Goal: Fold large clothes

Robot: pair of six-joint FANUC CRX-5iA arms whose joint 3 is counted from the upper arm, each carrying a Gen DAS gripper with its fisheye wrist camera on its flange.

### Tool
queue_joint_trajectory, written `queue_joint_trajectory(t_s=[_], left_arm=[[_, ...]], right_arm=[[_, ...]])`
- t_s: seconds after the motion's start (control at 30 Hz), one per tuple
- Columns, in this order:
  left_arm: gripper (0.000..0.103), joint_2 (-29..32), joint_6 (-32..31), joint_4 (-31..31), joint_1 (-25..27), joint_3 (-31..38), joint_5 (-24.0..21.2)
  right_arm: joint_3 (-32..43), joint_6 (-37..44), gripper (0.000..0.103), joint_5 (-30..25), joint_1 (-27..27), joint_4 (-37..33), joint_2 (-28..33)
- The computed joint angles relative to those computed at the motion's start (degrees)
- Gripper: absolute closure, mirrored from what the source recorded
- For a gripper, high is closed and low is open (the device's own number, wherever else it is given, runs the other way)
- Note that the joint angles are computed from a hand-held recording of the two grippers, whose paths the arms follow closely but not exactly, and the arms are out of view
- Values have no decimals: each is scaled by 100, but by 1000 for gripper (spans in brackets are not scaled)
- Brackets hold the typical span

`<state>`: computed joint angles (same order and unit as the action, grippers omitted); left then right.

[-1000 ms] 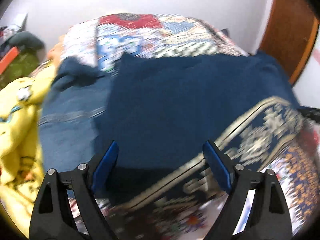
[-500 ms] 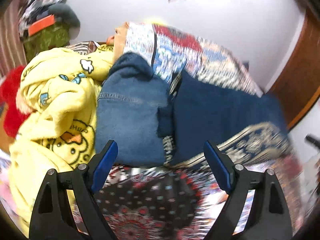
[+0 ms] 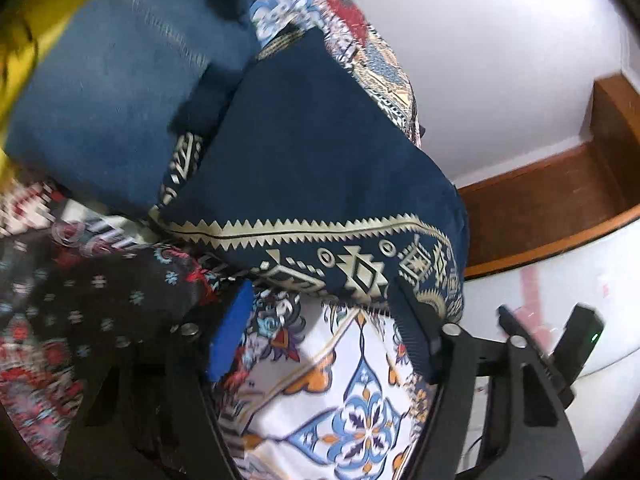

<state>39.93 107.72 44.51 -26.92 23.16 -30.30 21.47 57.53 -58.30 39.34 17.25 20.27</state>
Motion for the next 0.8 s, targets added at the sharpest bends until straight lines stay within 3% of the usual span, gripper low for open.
queue_joint_trajectory(t_s=[0.13, 0.27, 0.33, 0.43, 0.6, 0.67, 0.73, 0.8], left_arm=[[47, 181, -77, 287, 0, 35, 300], [62, 439, 700, -515, 68, 674, 76], [63, 329, 346, -271, 12, 502, 457], [63, 346, 517, -853, -18, 811, 523], [63, 1202, 2136, -2579, 57, 2629, -818], [65, 1260, 2171, -2714, 63, 2679, -759], [71, 1407, 2629, -3261, 43, 3199, -1118], [87, 1638, 2946, -3976, -33, 3987, -1767]], right_arm=[[215, -1, 27, 21, -80, -291, 156], [390, -21, 27, 16, -120, -364, 274], [487, -24, 27, 42, -143, -365, 346], [707, 19, 27, 30, -187, -412, 506], [1184, 160, 27, -102, -240, -591, 866], [1358, 272, 27, -196, -250, -709, 994], [1485, 372, 27, -297, -248, -788, 1088], [1572, 467, 27, -414, -235, -799, 1164]])
